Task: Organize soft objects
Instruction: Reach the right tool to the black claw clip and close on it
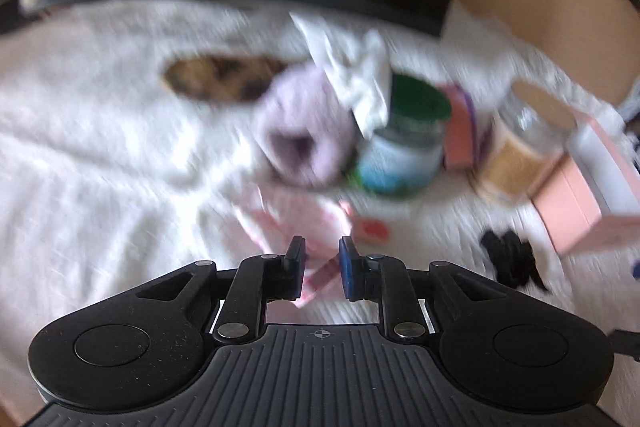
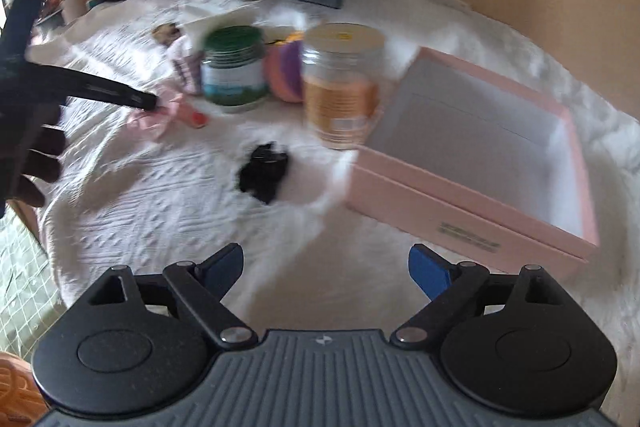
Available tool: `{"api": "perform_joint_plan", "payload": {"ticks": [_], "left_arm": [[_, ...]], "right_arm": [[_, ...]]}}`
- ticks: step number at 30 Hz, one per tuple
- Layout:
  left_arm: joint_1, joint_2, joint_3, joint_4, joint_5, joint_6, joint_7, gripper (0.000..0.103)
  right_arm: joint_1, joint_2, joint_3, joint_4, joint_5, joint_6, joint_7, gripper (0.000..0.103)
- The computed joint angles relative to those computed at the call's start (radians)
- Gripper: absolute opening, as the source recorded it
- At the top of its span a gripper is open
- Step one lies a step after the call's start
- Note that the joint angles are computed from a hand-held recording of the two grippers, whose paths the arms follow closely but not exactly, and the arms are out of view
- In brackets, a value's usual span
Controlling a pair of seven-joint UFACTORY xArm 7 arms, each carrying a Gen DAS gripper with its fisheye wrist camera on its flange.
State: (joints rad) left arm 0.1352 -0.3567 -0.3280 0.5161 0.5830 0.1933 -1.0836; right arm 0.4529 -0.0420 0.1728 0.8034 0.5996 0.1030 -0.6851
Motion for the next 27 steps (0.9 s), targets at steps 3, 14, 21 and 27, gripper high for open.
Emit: {"api": "perform_joint_plan", "payload": {"ticks": [3,14,21,27], "left_arm": [[0.077,0.025,-0.066,-0.01,0.113,-0.043,-0.056,0.027],[-0.066,0.003,0.09,-0.086,-0.002,-0.146,0.103,0.026],[0.002,-0.01,0.009,-0.094,-0.062,-0.192,0.149,0.026],[0.249,-0.023,-0.253,-0.016,0.084,-0.021,0.044,0.025]], "right_arm": [[0.014,0.033,0.025,0.014,-0.039,-0.043,-0.004,0.091],[0.346,0.258,-0.273,0.183,-0.384,-0.189,0.345,0.066],[0.308,0.322,-0.245,0.249,-0.454,-0.132,0.436,0.064],[0.24,0.328,-0.187,0.252,-0.514,-0.12,0.478,0.063]]}}
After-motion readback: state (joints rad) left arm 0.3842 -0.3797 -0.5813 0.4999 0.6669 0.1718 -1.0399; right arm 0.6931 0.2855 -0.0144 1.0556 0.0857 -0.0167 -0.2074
